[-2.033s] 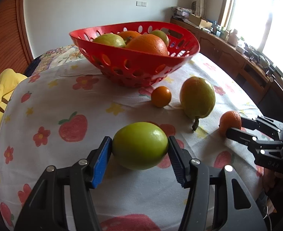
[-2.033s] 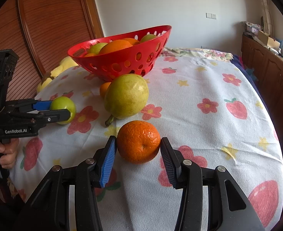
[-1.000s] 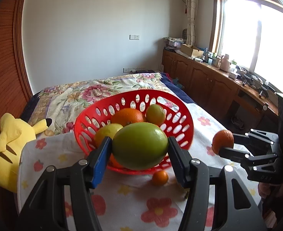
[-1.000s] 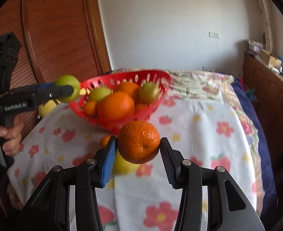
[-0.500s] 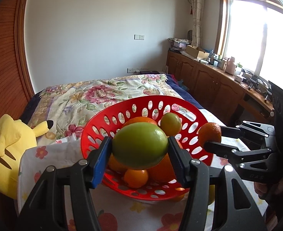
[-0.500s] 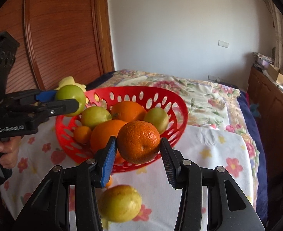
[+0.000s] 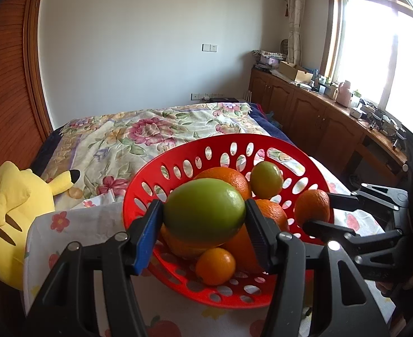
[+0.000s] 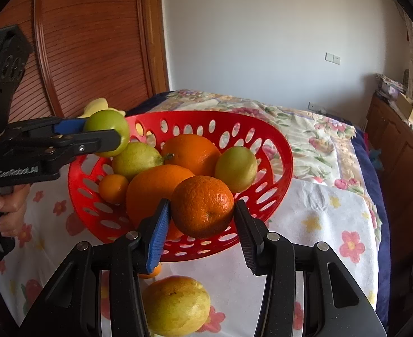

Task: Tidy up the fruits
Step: 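Carry the green pomelo and mandarin over the red basket with both tools, then open the left tool to drop the green pomelo while the right tool releases the mandarin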

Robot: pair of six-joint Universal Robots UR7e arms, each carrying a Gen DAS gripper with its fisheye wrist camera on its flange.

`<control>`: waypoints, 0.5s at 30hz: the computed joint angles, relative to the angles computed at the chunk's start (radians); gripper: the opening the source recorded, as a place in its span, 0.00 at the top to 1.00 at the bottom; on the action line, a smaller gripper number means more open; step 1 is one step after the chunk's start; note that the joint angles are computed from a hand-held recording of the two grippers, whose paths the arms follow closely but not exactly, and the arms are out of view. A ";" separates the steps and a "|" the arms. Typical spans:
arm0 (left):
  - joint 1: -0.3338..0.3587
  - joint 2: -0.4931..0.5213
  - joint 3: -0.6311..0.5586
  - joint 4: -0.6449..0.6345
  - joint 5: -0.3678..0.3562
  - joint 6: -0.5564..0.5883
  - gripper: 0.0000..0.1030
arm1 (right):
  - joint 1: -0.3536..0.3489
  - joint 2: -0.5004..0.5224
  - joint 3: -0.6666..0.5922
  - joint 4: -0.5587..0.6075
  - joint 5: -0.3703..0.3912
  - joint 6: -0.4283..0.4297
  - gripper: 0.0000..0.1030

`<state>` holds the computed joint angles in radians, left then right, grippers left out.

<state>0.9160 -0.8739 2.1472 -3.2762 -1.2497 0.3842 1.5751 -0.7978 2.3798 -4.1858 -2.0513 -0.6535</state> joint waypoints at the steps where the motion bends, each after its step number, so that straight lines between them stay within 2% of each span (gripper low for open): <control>1: 0.002 0.006 -0.010 0.006 0.005 -0.002 0.45 | 0.001 0.002 -0.001 -0.001 -0.001 -0.001 0.54; 15: 0.012 0.058 -0.102 0.055 0.057 0.011 0.44 | -0.011 -0.014 0.018 -0.030 0.026 0.015 0.54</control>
<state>0.9277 -0.8163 2.0456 -3.2213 -1.1923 0.3950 1.5642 -0.8117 2.3977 -4.2160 -2.0250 -0.6383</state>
